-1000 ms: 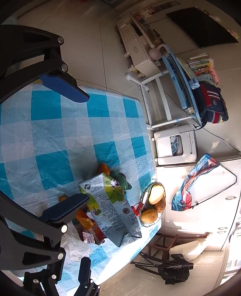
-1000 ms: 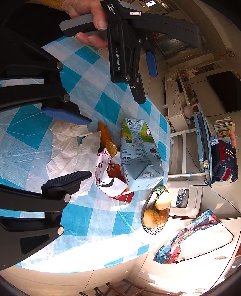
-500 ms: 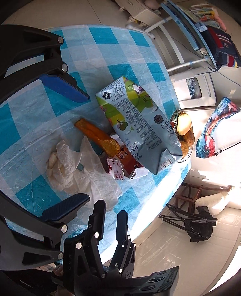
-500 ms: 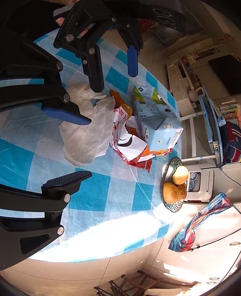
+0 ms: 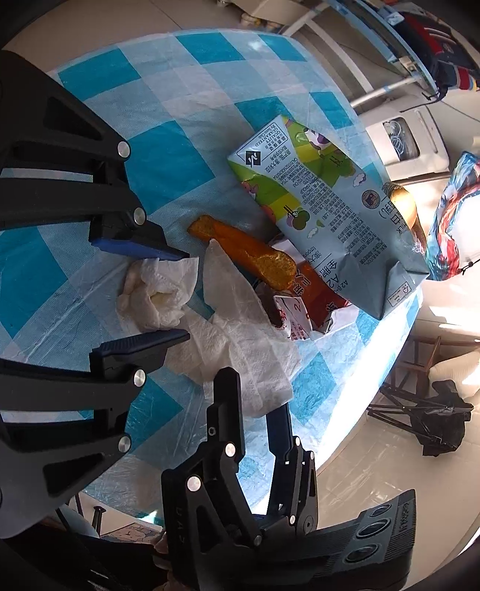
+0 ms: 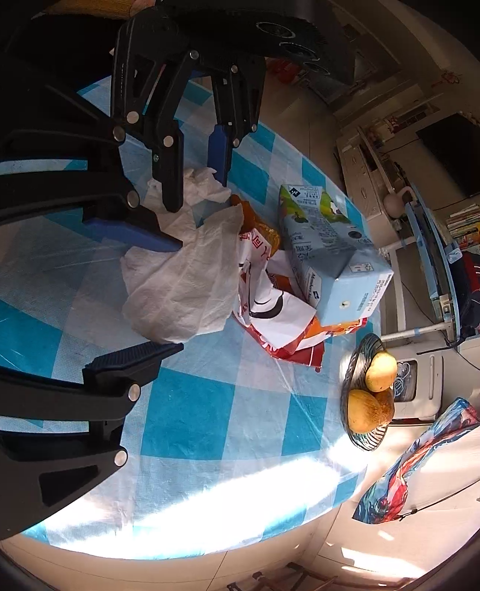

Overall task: Collect trash
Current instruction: 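Grasp the crumpled white tissue beside the orange wrapper with the left gripper, then grasp the flat white tissue with the right gripper while the left holds its tissue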

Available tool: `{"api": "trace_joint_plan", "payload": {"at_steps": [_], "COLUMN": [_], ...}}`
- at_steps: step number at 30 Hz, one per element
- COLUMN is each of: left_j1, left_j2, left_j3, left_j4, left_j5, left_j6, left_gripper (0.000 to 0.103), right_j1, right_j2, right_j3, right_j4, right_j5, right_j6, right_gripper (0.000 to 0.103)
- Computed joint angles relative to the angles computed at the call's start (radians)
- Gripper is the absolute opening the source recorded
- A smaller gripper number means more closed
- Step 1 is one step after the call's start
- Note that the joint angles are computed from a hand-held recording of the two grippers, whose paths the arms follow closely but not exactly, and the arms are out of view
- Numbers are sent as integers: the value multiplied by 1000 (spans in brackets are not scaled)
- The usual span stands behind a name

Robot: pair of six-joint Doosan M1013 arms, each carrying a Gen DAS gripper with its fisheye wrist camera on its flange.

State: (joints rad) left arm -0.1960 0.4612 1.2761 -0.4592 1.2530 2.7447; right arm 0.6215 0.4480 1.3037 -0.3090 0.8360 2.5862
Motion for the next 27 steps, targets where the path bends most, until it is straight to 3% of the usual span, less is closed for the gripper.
{"api": "trace_joint_plan", "payload": {"at_steps": [4, 5, 8, 11, 13, 14, 17, 23, 27], "left_j1": [24, 29, 42, 48, 49, 50, 48, 40, 44], "left_j2": [11, 12, 18, 25, 25, 26, 19, 1, 5], "left_j3": [-29, -34, -50, -61, -58, -58, -41, -6, -16], "left_j4": [-2, 2, 9, 28, 44, 48, 54, 77, 76], "left_j5": [26, 26, 36, 44, 35, 38, 25, -23, -24], "left_j6": [17, 18, 6, -13, -17, -16, -13, 7, -10], "left_gripper": [30, 30, 30, 30, 30, 32, 41, 44, 37], "right_j1": [8, 10, 15, 16, 19, 22, 23, 25, 32], "right_j2": [17, 20, 28, 20, 15, 17, 34, 59, 69], "right_j3": [-27, -32, -45, -33, -29, -32, -56, -82, -100], "right_j4": [21, 23, 11, -16, -38, -48, -22, -8, -34], "right_j5": [10, 15, 33, 3, -25, -29, -26, 12, 52], "right_j6": [-70, -84, -88, -56, -43, -45, -91, -135, -162], "right_gripper": [16, 14, 14, 18, 55, 58, 59, 57, 32]}}
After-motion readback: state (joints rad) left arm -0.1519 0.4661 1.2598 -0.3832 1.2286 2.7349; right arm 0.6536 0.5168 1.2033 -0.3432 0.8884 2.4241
